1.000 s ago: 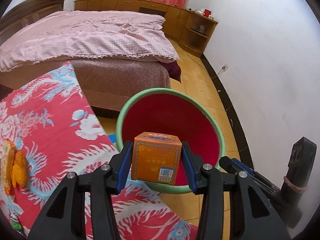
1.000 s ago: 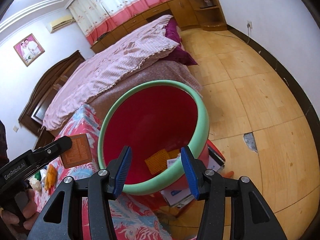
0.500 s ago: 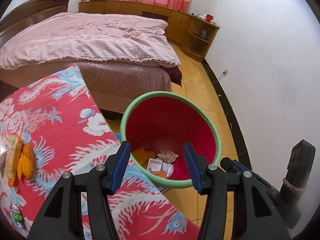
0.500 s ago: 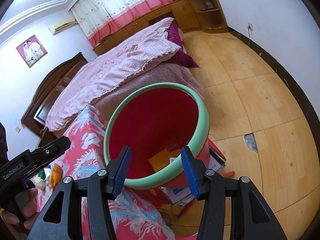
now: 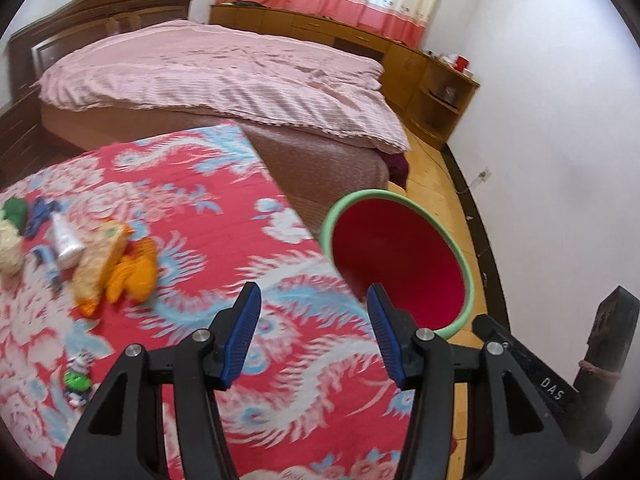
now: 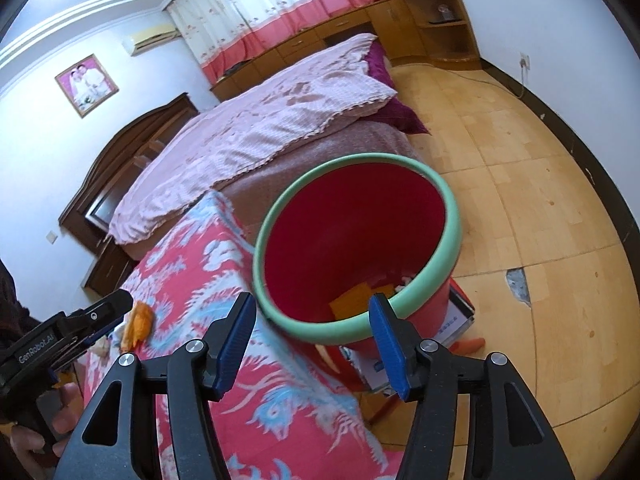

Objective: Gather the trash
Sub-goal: 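Move both open tools back over the table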

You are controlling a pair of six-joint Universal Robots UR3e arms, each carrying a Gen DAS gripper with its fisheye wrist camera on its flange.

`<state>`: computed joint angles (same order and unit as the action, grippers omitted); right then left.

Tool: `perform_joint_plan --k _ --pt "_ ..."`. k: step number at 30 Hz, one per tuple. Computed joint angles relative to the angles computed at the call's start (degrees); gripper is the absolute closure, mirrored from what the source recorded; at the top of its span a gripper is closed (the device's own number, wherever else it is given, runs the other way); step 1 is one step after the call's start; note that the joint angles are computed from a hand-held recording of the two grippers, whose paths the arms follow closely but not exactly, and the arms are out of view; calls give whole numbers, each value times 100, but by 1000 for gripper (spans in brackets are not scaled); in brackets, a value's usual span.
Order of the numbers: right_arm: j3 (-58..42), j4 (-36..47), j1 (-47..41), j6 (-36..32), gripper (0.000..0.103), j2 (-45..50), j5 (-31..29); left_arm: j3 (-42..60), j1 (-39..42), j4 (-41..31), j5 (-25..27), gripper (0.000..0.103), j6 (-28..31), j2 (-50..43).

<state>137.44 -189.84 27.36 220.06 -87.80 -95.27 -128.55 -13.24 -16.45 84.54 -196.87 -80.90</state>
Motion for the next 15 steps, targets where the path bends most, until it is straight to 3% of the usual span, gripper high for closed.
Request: perform_joint_plan --k 8,15 --pt "-479 304 557 114 42 174 -271 -897 685 -535 5 48 276 1485" --pt "-898 547 981 131 41 389 -407 -1463 1684 -1699 -363 48 697 3164"
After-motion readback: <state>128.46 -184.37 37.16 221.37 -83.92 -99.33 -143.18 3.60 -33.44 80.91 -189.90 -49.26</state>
